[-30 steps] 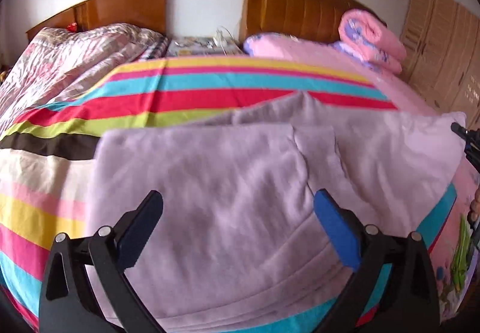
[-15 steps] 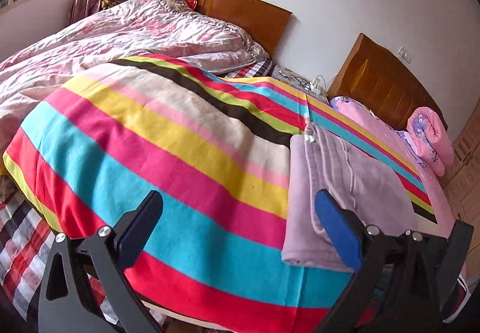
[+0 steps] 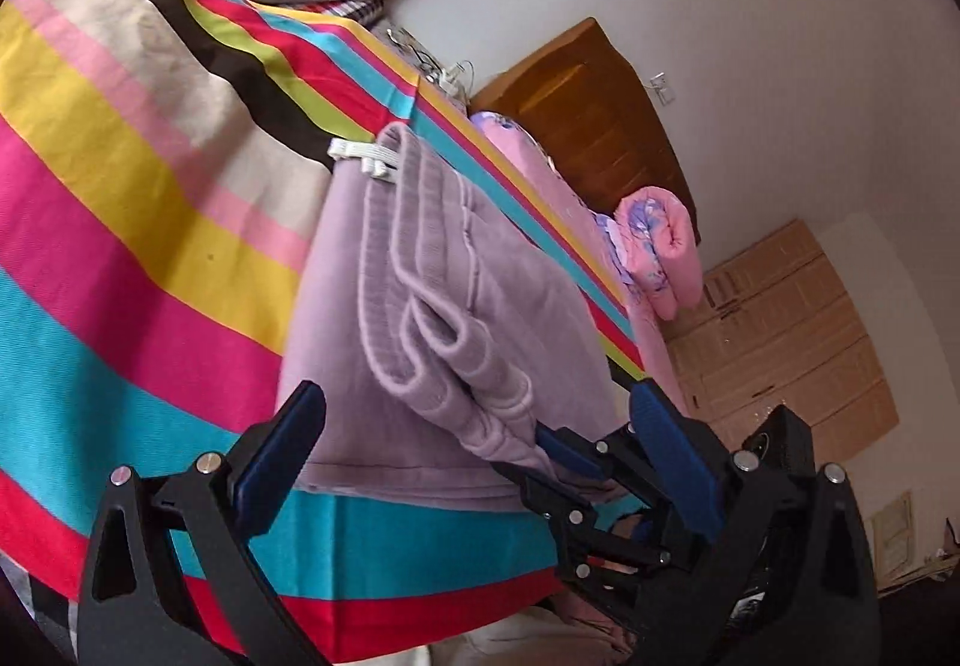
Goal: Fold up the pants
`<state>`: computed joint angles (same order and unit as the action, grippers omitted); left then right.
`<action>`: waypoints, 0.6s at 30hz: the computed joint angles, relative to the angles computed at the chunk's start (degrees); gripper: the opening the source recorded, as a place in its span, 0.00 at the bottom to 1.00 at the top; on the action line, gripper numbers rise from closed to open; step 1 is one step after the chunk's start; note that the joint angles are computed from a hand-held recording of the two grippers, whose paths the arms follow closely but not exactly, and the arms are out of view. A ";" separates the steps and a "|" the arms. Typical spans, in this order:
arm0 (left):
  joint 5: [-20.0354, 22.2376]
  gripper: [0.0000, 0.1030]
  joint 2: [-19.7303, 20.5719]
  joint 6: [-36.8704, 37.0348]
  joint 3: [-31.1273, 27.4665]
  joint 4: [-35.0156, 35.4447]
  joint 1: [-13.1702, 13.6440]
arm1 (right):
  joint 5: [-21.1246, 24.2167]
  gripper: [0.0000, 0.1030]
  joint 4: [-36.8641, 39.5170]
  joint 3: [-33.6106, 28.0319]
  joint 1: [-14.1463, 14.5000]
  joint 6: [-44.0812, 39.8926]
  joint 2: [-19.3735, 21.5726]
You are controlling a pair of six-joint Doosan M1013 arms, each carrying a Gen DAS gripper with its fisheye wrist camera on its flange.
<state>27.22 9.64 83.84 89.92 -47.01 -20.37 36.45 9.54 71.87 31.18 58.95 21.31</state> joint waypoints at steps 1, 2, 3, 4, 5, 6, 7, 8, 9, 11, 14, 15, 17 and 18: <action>0.90 0.98 0.54 1.41 -0.61 -2.52 0.19 | -1.43 0.17 0.00 0.32 -0.02 0.10 -0.35; 2.23 0.98 1.24 2.52 -1.42 -4.68 0.48 | -2.81 0.17 -0.33 0.66 0.05 0.04 -0.69; 4.00 0.98 2.15 2.72 -2.66 -5.82 0.72 | -4.01 0.17 -1.04 0.90 0.20 -0.17 -0.95; 5.70 0.98 3.13 2.36 -4.05 -6.16 0.85 | -4.75 0.17 -2.17 1.09 0.46 -0.03 -1.11; 7.57 0.98 4.21 1.96 -5.59 -6.17 1.02 | -4.94 0.17 -2.73 1.11 0.58 -0.15 -1.22; 9.36 0.98 5.41 1.26 -7.29 -5.56 1.14 | -4.87 0.17 -2.58 1.15 0.61 -0.90 -1.30; 10.99 0.98 6.73 -0.37 -9.13 -4.07 1.24 | -4.67 0.17 -2.23 1.27 0.66 -2.11 -1.31; 12.68 0.98 7.96 -2.37 -10.76 -2.48 1.44 | -3.83 0.18 -2.27 1.41 0.73 -3.32 -1.35; 14.64 0.98 9.38 -3.49 -12.47 -1.94 1.70 | -1.81 0.19 -2.78 0.85 0.83 -4.11 -0.94; 18.43 0.97 11.96 -5.14 -15.30 -1.71 2.16 | 1.66 0.26 -0.68 0.27 0.50 -6.68 -0.63; 18.83 0.97 12.61 -6.51 -15.87 -0.67 2.09 | 1.85 0.46 10.44 2.72 -2.20 -11.04 -3.04; 18.58 0.97 12.51 -5.98 -15.65 -0.78 2.04 | 1.31 0.50 13.03 3.93 -3.58 -10.31 -4.26; 17.77 0.95 12.29 -4.90 -14.94 -1.11 1.93 | -0.36 0.55 14.49 6.98 -6.31 -5.00 -6.97; 17.43 0.94 11.95 -4.02 -14.28 -1.50 1.95 | -1.04 0.55 13.95 8.80 -7.70 -1.12 -8.46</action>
<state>44.65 21.59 79.82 75.65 -48.51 -18.41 35.41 23.49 80.67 23.48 57.84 12.85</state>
